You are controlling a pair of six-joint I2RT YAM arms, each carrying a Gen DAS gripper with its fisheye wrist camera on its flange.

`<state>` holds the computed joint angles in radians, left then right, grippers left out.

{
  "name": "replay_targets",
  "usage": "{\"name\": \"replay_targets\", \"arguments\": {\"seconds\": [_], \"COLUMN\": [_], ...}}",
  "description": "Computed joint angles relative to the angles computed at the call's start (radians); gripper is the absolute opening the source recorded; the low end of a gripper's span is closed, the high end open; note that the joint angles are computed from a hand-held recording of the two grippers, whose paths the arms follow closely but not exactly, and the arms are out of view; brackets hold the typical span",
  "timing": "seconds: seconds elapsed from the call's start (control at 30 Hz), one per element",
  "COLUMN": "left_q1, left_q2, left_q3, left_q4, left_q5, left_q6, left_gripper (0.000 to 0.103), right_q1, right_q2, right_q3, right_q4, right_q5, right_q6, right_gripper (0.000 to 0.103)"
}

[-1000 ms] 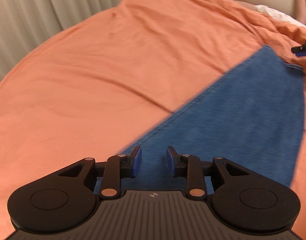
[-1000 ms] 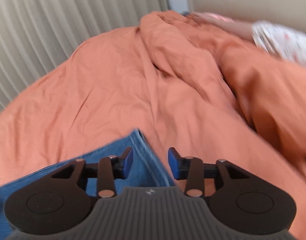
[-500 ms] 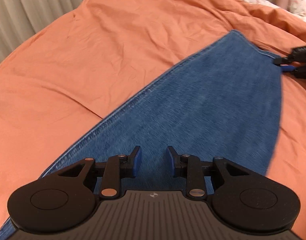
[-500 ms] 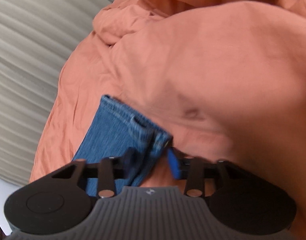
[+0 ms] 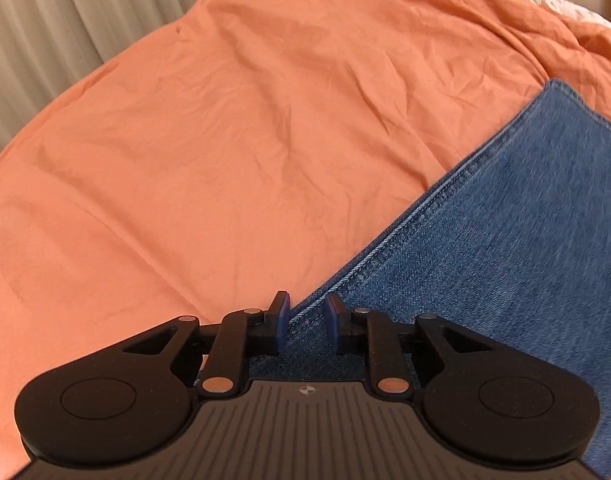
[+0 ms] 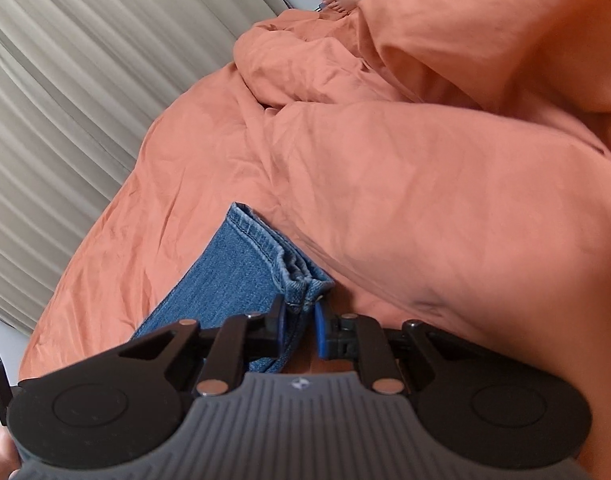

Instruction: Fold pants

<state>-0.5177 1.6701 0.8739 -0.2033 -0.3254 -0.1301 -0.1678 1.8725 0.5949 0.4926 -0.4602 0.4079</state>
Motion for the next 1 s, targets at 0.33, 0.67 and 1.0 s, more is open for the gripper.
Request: {"name": "replay_targets", "arguments": {"seconds": [0.33, 0.67, 1.0], "left_q1": [-0.292, -0.580, -1.016], "left_q2": [-0.247, -0.335, -0.690], "left_q3": [-0.157, -0.276, -0.349], "left_q4": [-0.140, -0.110, -0.501], "left_q5": [0.006, -0.036, -0.271], "left_q6": [-0.205, -0.520, -1.038], "left_gripper": [0.025, 0.004, 0.011], "right_q1": [0.065, 0.206, 0.578], "right_q2": [-0.141, -0.397, -0.637], "right_q3": [0.027, 0.086, 0.268], "right_q4": [-0.137, -0.359, -0.603], "right_q5": [0.103, 0.229, 0.453], "right_q6": [-0.040, -0.075, -0.114], "right_gripper": [0.010, 0.009, 0.009]}}
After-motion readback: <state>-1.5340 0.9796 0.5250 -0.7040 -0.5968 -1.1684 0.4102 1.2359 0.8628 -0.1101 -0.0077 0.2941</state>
